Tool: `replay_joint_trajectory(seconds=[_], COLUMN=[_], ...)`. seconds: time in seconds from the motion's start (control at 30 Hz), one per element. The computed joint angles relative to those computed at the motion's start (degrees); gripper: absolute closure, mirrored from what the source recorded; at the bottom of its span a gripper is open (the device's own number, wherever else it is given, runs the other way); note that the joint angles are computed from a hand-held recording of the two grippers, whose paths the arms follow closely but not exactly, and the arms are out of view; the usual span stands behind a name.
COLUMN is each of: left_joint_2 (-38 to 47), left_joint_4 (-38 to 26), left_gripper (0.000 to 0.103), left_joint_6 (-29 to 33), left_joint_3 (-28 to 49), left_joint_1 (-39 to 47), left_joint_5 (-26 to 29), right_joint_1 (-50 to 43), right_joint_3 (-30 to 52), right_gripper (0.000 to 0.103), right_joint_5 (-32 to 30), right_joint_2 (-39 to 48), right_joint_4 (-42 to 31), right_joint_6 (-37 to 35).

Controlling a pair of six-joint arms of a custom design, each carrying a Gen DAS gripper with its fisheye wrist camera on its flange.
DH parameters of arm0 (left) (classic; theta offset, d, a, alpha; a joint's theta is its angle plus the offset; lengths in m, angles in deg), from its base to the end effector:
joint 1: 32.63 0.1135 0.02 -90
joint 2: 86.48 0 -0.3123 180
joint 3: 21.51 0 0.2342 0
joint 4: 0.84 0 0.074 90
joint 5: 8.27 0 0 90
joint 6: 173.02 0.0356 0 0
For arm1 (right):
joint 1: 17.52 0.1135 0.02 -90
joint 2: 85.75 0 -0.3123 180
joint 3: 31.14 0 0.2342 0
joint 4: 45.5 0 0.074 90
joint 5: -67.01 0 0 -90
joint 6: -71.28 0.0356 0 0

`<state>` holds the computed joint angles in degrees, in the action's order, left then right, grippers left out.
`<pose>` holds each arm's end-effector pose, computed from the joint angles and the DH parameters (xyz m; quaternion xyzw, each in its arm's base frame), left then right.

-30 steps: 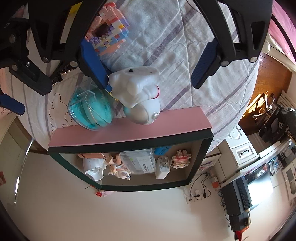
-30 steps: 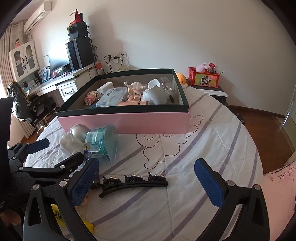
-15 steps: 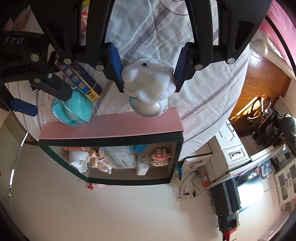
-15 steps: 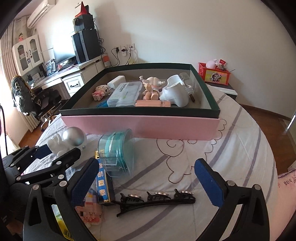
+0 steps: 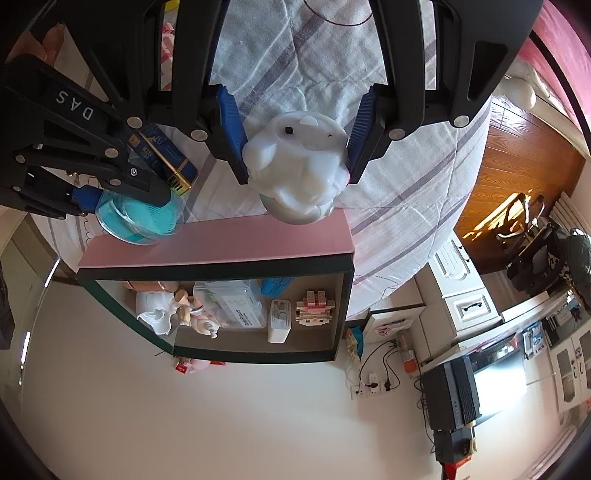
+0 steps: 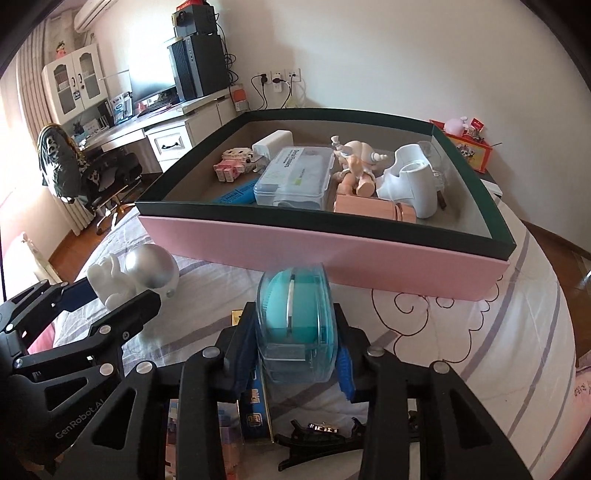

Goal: Organize rigid objects
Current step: 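Carry the cloud figure and teal container into the pink box and release both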

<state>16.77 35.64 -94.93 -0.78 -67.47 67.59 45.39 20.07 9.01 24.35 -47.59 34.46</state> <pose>0.1670 -0.1056 0.1072 0.1378 0.9111 -0.0426 0.3862 0.1529 0.2575 0.1152 -0.0101 0.9331 0.0631 0.3539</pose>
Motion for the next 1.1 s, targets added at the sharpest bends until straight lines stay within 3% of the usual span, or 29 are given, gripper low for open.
replay_joint_trajectory(seconds=[0.3,0.47,0.63,0.83,1.1], left_joint_2=[-13.53,-14.73,-7.87,5.20,20.32], left_joint_4=[-15.62,-22.61,-30.22,-43.35,-53.36], left_gripper=[0.051,0.051,0.051,0.051,0.051], left_joint_6=[2.96,7.77,11.87,12.97,10.55], left_joint_3=[6.62,15.03,28.85,49.60,67.88], left_joint_1=[-4.00,-1.22,0.82,4.61,6.02], left_joint_5=[-1.38,2.59,2.59,7.92,9.57], right_joint_1=[2.52,-1.27,-9.31,-20.58,-31.02], right_joint_3=[-1.03,-0.68,3.24,12.18,19.80], right_gripper=[0.065,0.065,0.065,0.064,0.064], right_joint_5=[6.03,6.25,3.12,-1.64,-10.64], right_joint_2=[-8.61,-13.51,-14.09,-8.54,1.58], right_joint_4=[-4.23,-5.39,-6.47,-9.14,-9.37], right_joint_6=[-1.70,-7.98,-17.44,-26.44,-29.14])
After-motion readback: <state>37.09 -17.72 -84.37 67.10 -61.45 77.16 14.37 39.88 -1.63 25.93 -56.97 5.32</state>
